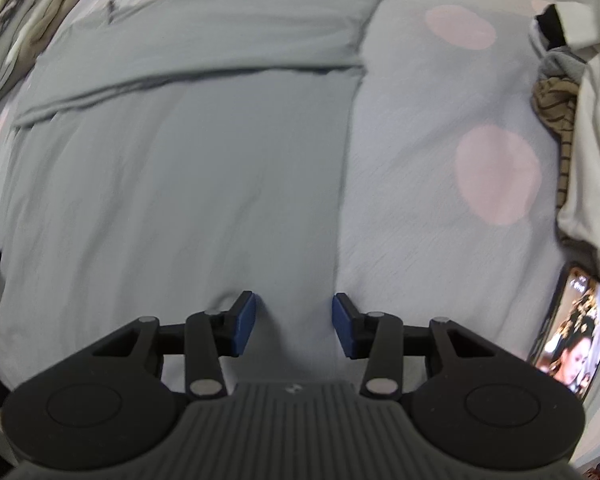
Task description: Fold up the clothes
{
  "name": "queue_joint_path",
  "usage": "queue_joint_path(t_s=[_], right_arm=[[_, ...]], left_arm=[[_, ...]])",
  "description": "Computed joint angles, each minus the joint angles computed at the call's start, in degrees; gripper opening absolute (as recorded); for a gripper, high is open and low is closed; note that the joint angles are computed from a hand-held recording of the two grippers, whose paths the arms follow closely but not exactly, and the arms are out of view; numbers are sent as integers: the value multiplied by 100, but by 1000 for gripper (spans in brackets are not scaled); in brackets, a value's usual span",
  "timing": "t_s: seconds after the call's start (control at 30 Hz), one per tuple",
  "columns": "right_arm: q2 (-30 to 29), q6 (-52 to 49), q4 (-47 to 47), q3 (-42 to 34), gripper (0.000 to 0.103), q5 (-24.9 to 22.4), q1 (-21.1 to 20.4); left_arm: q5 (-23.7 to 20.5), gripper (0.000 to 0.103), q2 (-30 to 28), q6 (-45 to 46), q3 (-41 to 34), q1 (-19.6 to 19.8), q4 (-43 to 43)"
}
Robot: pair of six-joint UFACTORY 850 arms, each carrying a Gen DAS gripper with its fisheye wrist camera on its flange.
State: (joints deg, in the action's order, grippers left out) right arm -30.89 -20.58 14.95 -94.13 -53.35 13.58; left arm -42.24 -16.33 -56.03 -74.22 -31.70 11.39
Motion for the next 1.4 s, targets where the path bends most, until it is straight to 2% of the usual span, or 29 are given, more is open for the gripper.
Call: queue_joint_path(t_s=[0.07,0.13,0.17,0.2,0.23,0.3,0.33,0.7,0.93,1.17,1.33,1.4], right_arm=[[86,-106,-90,123,43,100,56],[175,-198,-197,243,33,221,112],[208,-251,-216,285,29,259,123],[240,-300,-227,324,18,296,130],[268,-331,-222,359,11,333,130],[297,-334,-224,388,6,396,140],[312,-339,-219,400,5,421,135],[397,-363,475,326,4,505,-61],[492,-646,912,265,4,997,-126],[89,-547,1121,-174,4,1529,-118],[-167,-459,790,-350,5,1670,9],[-159,-464,716,-317,12,1721,13]], left_arm=[[-72,41,-40,19,-50,-48,75],[-60,30,-68,136,-93,-71,41],[-11,19,-68,228,-99,-70,-28],[29,14,-69,308,-106,-72,-83],[17,13,-78,320,-122,-87,-59],[-2,3,-84,339,-139,-115,-7],[-8,2,-70,306,-134,-122,32],[310,0,310,-163,49,-35,353],[397,0,384,-880,-55,-62,1299],[492,0,230,-2117,-165,6,2696],[297,0,-120,-1823,-352,10,2748],[202,3,-196,-1659,-400,-17,2680]])
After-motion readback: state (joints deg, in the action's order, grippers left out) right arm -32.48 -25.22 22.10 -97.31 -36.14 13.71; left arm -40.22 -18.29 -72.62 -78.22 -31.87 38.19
